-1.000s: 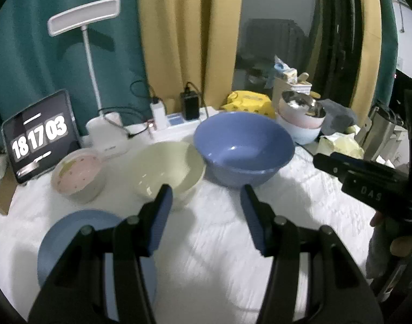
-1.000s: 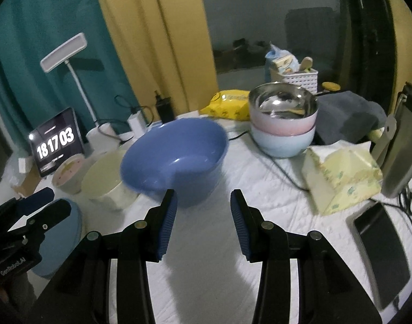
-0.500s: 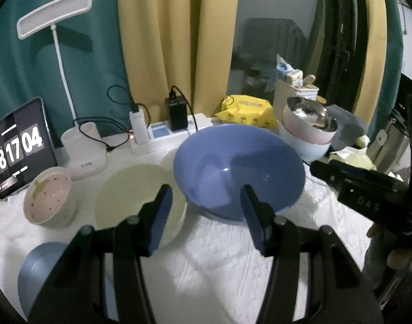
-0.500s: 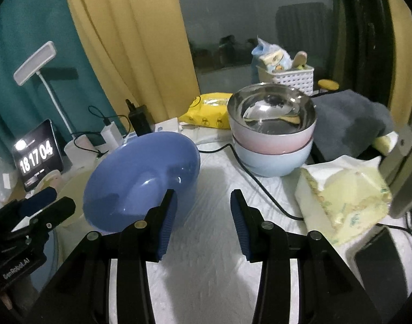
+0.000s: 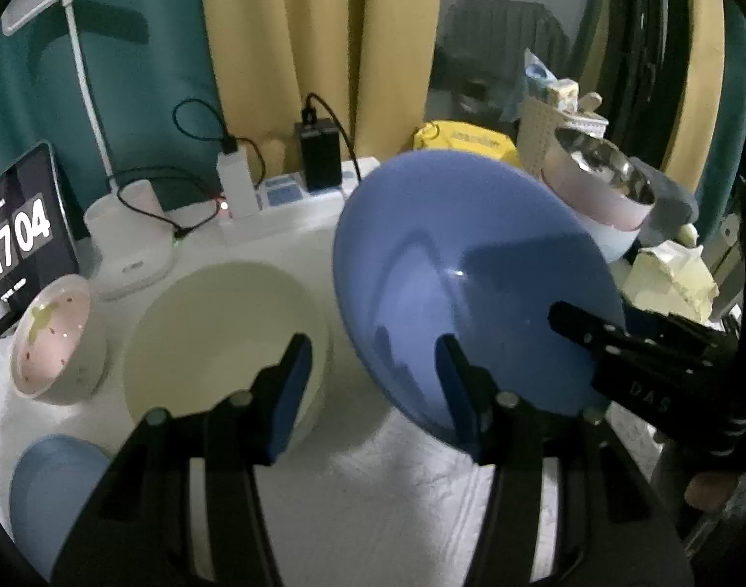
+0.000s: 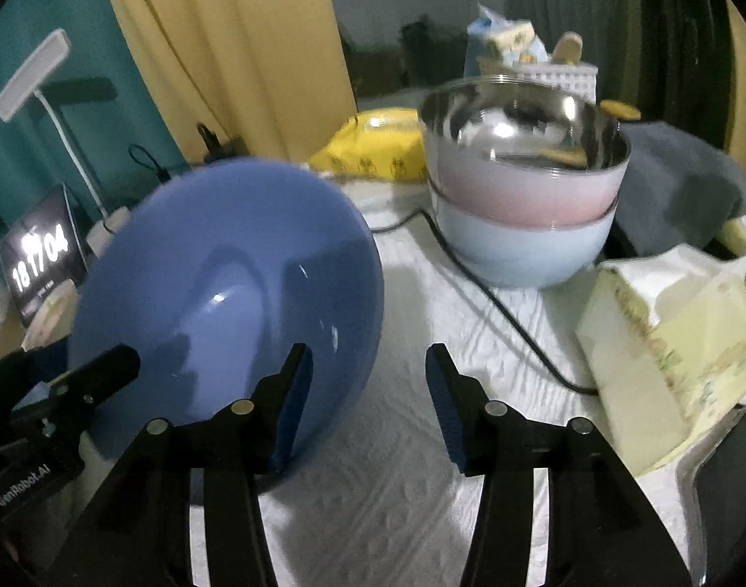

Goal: Organize plates and bowls

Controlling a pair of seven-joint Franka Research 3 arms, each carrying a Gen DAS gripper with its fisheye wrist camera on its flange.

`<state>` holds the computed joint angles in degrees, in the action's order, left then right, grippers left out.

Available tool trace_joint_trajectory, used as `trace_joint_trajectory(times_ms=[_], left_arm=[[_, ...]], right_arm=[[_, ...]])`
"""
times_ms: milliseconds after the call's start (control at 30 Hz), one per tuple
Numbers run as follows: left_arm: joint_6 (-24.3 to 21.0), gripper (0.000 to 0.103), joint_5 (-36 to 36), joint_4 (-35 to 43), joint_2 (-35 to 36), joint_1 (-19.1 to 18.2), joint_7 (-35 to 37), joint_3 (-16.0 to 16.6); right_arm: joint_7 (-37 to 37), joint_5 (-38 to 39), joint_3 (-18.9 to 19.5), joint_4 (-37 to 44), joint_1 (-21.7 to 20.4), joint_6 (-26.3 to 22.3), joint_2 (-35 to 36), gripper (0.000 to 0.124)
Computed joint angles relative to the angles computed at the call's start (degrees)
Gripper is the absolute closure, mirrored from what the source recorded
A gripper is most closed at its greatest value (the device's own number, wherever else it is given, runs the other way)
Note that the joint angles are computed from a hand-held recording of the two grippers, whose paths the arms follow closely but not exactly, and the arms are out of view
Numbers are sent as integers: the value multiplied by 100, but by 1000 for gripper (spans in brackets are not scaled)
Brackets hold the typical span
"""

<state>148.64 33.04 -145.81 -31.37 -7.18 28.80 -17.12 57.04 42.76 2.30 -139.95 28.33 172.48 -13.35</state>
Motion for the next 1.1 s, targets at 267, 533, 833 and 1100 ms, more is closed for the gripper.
trace_joint_trajectory(times_ms=[267, 533, 833, 1100], left_arm=[[-4, 62, 427, 36, 68, 151, -162, -193], [41, 71, 343, -152, -282, -5, -197, -81], [-131, 72, 168, -350, -890, -226, -129, -181], [-359, 72, -107, -568, -1439, -481, -58, -225]], right_arm=[[-588, 590, -160, 23, 157, -203, -24, 108], [-636, 537, -16, -225, 188, -92, -456, 112], [-158, 125, -84, -761, 214, -76, -1266, 112], [573, -574, 58, -1090, 119, -128, -1817, 112]])
